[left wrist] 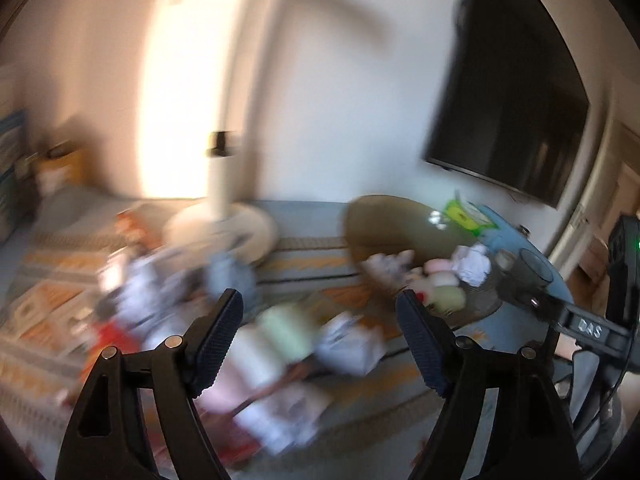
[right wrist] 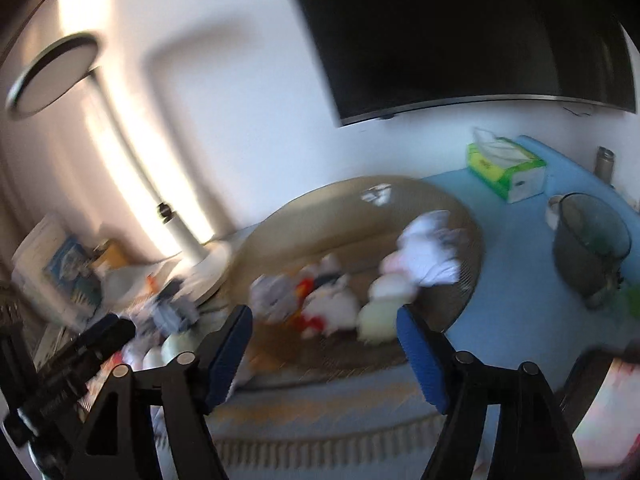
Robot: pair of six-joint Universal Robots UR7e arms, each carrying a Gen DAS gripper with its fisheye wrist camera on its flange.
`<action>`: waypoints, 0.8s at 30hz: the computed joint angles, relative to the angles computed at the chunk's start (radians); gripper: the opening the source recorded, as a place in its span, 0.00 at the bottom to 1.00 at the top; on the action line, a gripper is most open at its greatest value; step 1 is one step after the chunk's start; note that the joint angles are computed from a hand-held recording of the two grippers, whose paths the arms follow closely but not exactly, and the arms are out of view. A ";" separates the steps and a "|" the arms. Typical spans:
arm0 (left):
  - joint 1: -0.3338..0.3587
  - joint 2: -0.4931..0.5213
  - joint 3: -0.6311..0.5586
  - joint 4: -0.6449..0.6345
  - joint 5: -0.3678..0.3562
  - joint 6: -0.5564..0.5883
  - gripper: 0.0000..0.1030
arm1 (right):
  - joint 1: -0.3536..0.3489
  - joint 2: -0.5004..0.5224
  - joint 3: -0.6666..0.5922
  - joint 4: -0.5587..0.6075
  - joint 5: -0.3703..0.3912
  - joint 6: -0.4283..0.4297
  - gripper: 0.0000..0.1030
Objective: Organize objects
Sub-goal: 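Carry paper balls in both tools to the amber bowl and release them, then grasp the red snack box with the left tool while the right tool grasps a paper ball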
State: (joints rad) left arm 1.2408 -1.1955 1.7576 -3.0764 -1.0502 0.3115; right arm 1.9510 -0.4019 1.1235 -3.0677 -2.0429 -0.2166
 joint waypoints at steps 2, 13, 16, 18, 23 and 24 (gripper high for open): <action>0.013 -0.050 0.060 -0.062 0.044 -0.002 0.77 | 0.015 0.002 0.040 -0.030 0.018 -0.032 0.89; 0.127 -0.108 0.183 -0.298 0.287 0.098 0.81 | 0.037 0.119 0.023 0.041 0.026 -0.071 0.90; 0.146 -0.110 0.163 -0.170 0.252 0.034 0.81 | 0.040 0.122 0.028 0.016 0.020 -0.084 0.91; 0.146 -0.108 0.163 -0.166 0.251 0.043 0.81 | 0.037 0.129 0.011 0.052 0.005 -0.064 0.91; 0.140 -0.124 0.196 -0.195 0.237 0.064 0.81 | 0.046 0.150 -0.025 0.097 -0.031 -0.072 0.91; 0.138 -0.128 0.201 -0.194 0.236 0.061 0.81 | 0.049 0.154 -0.027 0.091 -0.039 -0.083 0.91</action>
